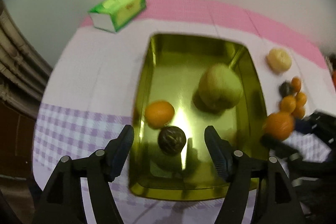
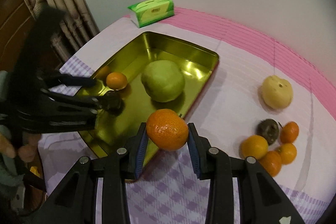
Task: Organize fruits
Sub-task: 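Carry the dark fruit into the tin and open the left tool, then lower the tangerine into the tin and open the right tool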
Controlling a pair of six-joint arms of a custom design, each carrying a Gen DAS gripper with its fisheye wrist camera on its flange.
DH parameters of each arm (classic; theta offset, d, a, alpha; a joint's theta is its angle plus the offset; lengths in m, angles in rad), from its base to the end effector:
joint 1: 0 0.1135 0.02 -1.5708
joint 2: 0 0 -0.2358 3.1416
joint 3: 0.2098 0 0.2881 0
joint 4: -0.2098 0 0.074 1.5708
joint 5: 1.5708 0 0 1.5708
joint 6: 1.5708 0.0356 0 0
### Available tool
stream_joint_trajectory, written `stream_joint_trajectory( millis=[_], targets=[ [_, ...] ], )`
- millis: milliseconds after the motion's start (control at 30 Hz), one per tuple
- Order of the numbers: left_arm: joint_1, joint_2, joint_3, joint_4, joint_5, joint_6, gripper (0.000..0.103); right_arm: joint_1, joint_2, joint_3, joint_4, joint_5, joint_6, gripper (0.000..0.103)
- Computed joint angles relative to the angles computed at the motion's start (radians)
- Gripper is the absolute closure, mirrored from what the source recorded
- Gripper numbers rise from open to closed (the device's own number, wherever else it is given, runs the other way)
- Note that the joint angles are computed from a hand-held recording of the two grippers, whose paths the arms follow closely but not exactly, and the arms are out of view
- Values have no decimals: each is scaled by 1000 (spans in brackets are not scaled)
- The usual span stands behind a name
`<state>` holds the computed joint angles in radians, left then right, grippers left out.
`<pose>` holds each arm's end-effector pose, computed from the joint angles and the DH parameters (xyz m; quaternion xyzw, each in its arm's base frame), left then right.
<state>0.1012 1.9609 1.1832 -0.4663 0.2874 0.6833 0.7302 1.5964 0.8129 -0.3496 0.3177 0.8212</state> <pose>0.3863 0.0291 0.0742 0.3025 0.9288 -0.0690 0.2028 0.2411 0.2010 0.0952 0.0782 0.9613 0.0399 0.2612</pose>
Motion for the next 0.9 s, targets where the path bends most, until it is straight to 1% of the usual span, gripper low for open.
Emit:
stream_joint_trajectory(
  millis=[33,167,300,500,700,900],
  targets=[
    [16,-8,6,7,9,-12,33,-1,22,20,0,-7,-12,69],
    [55,13,49,31,-10,-69,32,-8,136,118,4,-41,-64,69],
    [99,78,119,15,-34,-122,32,-30,235,199,26,-91,-86,69],
    [136,150,191,-22,-26,-169,32,-56,361,318,-12,-122,-105,69],
    [137,174,209,-25,-31,-185,32,-65,434,384,-38,-134,-112,69],
    [139,190,227,-39,-37,-190,32,-73,472,416,-62,-108,-100,68]
  ],
)
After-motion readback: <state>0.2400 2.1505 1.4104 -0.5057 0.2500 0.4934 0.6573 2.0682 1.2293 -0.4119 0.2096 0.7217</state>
